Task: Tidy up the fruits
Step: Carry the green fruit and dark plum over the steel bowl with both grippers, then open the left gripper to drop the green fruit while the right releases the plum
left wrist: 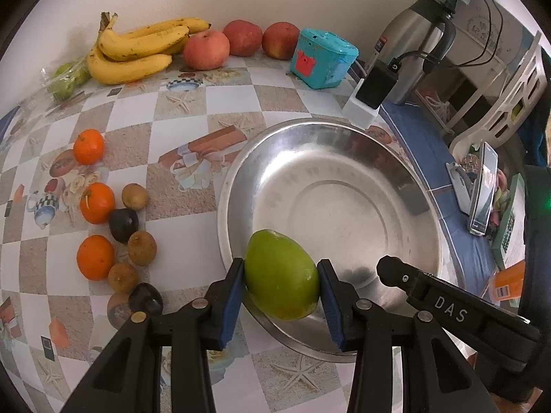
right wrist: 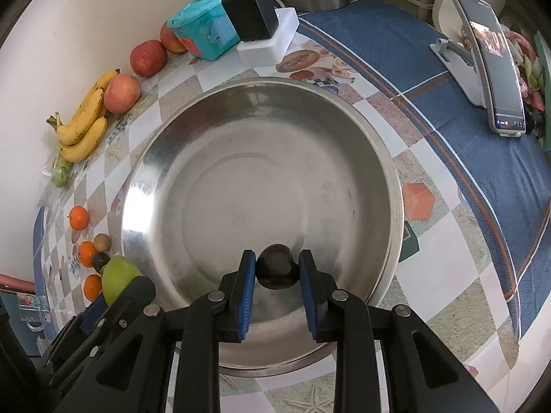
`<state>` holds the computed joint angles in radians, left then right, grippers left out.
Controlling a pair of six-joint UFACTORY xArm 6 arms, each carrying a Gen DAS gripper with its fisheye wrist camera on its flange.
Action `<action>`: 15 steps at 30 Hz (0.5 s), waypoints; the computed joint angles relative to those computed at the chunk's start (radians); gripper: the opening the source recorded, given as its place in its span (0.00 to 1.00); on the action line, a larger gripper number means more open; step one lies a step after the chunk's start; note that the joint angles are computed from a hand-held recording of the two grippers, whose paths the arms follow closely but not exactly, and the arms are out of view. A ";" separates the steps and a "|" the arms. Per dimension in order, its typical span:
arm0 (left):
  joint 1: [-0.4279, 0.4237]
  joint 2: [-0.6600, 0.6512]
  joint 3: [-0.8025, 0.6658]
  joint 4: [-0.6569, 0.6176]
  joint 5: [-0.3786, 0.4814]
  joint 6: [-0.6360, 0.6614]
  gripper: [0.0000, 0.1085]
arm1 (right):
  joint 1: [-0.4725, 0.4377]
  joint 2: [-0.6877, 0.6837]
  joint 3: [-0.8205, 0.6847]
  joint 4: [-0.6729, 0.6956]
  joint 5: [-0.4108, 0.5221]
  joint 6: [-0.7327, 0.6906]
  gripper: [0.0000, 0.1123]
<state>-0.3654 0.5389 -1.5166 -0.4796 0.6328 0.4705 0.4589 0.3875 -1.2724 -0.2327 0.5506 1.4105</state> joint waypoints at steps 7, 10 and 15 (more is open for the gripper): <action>-0.002 -0.003 -0.001 -0.001 -0.003 0.008 0.44 | -0.001 0.009 -0.016 -0.013 0.015 0.007 0.25; 0.000 -0.011 0.002 -0.018 -0.007 0.022 0.47 | -0.002 -0.001 -0.010 -0.040 0.018 0.033 0.33; 0.004 -0.020 0.002 -0.018 -0.016 0.021 0.47 | -0.003 -0.028 0.004 -0.102 0.021 0.092 0.33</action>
<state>-0.3618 0.5193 -1.5144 -0.4979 0.6168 0.4911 0.4558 0.3600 -1.2683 -0.3347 0.5720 1.5028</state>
